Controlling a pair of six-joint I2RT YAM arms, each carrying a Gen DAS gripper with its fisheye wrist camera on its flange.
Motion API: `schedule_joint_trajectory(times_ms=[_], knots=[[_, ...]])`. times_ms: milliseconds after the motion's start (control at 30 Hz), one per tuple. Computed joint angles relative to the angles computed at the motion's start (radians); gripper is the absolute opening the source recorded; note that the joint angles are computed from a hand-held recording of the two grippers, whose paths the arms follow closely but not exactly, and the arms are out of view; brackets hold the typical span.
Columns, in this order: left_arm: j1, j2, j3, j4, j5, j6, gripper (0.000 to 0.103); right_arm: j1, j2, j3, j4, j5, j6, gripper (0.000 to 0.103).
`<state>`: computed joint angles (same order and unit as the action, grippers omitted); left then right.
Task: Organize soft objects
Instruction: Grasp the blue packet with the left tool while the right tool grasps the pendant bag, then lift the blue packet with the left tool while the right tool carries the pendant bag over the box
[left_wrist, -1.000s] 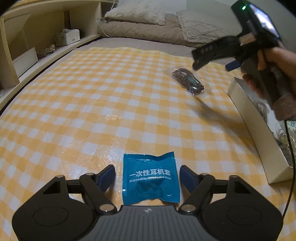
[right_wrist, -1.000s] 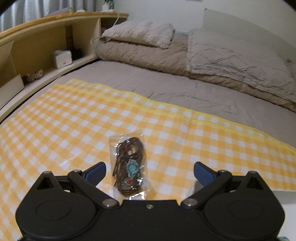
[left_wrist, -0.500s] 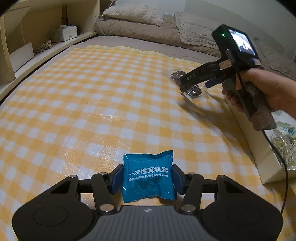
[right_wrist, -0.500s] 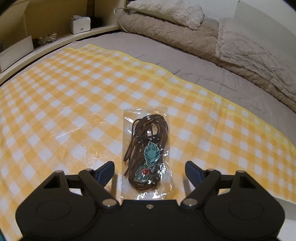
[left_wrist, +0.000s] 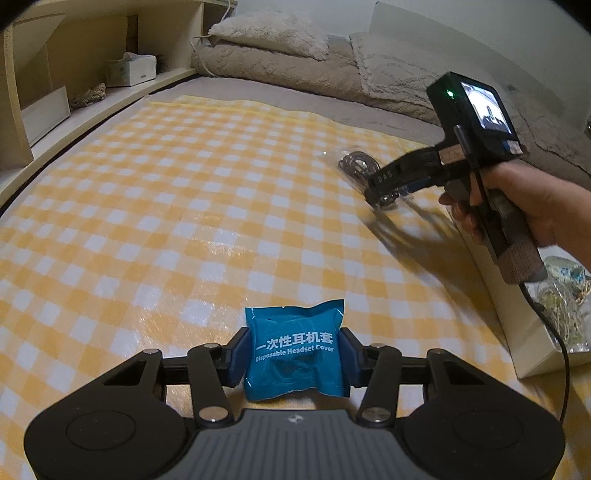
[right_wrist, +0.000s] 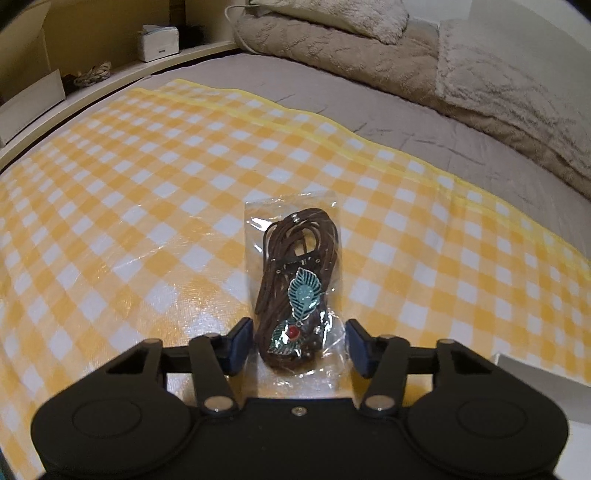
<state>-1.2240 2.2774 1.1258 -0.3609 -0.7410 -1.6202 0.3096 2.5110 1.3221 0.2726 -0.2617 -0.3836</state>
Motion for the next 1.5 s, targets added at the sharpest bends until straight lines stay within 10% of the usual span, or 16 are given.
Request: schedule_joint_trajectory(times_ms=[933,1500], knots=[[-0.064,-0.11,0.063,-0.281,-0.197,-0.139,0.051,-0.196,-0.488,-0.569,0.194,-0.222,0.02,0.045],[-0.011,-0.128,0.145,-0.052,-0.261,0.213,0.051,-0.499,-0.795,-0.744,0.06,-0.245,0.059,0.045]])
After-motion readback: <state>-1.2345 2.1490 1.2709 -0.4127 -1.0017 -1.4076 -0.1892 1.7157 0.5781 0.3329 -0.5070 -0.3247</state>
